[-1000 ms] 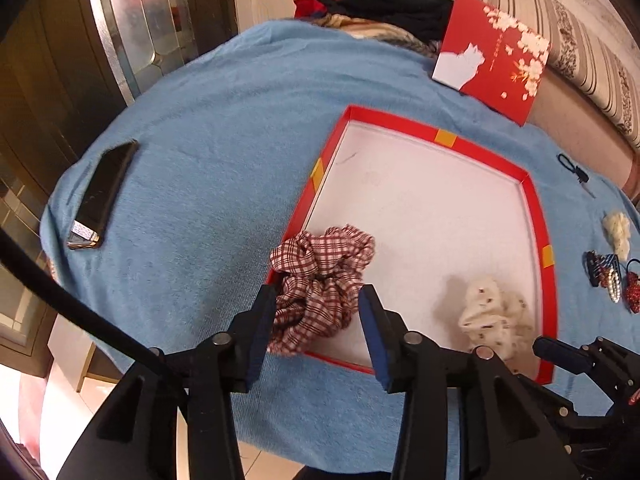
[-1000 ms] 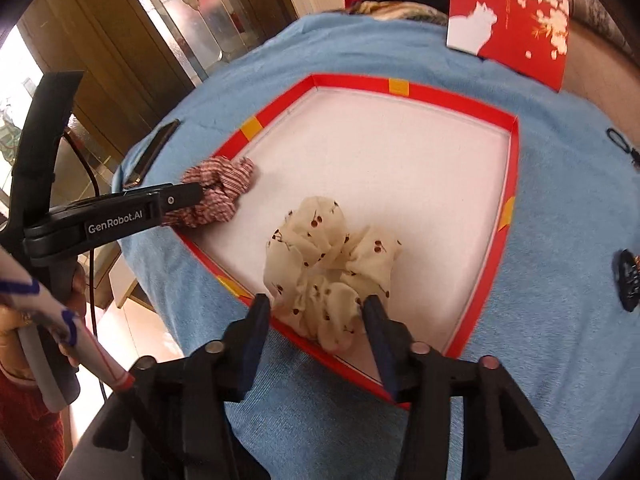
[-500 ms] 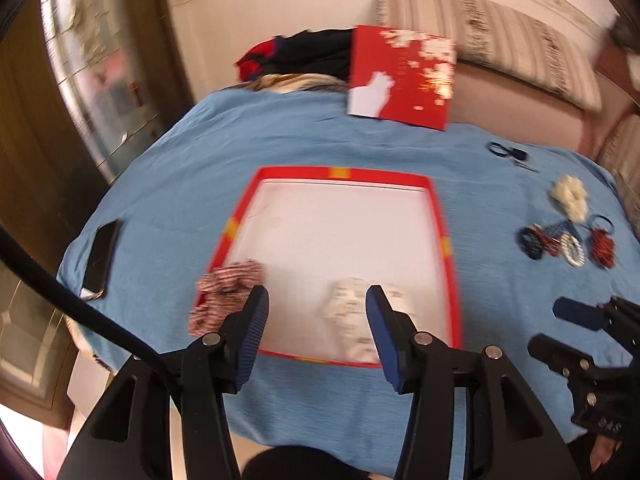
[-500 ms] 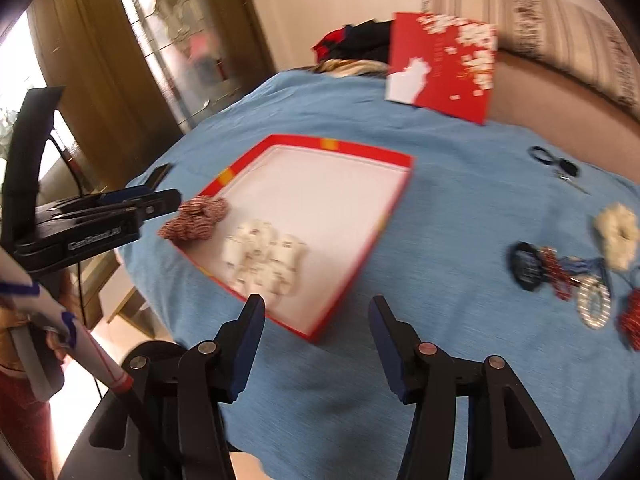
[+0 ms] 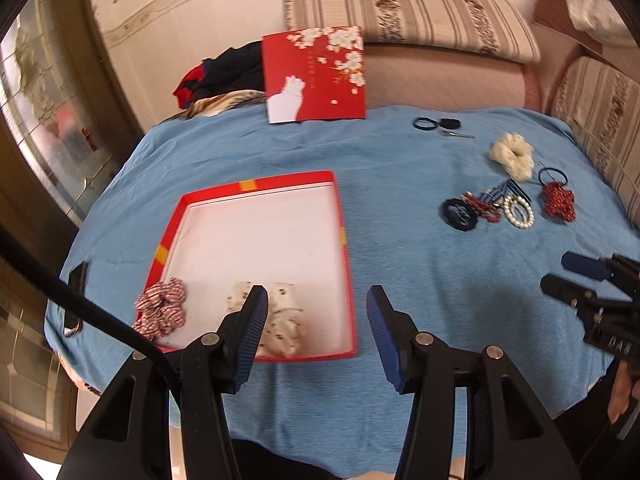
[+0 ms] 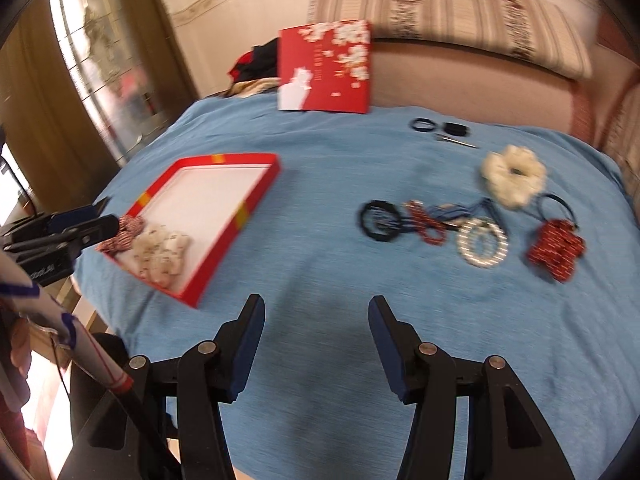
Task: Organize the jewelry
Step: 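Withdraw both tools from the tray toward the remaining accessories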
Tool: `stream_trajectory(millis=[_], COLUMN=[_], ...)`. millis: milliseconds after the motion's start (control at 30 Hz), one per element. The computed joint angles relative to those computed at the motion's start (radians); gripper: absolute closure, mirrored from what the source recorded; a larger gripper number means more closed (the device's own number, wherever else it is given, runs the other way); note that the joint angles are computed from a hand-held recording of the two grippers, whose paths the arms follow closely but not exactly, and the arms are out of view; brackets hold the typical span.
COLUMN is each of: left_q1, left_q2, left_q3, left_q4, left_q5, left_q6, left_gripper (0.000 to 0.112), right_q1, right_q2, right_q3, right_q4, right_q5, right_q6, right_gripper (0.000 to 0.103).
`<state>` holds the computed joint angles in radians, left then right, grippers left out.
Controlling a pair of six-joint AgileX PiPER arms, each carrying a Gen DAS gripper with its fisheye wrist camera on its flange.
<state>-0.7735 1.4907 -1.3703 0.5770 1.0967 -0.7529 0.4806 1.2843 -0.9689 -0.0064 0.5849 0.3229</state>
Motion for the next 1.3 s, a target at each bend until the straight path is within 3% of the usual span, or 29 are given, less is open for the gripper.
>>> stream_trajectory(millis=[367,700,1033,1300], left_q1=[-0.054,-0.051,0.035,0.117], left_q2=[0.111,0.218,0.381,0.596], left_q3=[-0.097,-0.200,-0.346,-0.567], left_q4=[-0.010,-0.059,-0.259,-0.451], left_q5=[0.017,0.015,-0.048,-0.079], left_q6=[0.016,0.063,0.167,0.286], left_gripper=[0.062,0.057,0.056,0.056], right_q1=[-0.262,-0.473,-0.693,-0.795], right_q2=[-0.094,-0.086,-0.013,0.073], right_q3=[0.110,0.135,0.145,0.106], right_q4=[0.185,0.344,0.514,0.619], right_q5=[0.003,0.025,0.029,0.025], right_q6=[-0.222,-0.441,-0.662,-0.788], right_gripper=[0.045,0.045,0.043,0.041])
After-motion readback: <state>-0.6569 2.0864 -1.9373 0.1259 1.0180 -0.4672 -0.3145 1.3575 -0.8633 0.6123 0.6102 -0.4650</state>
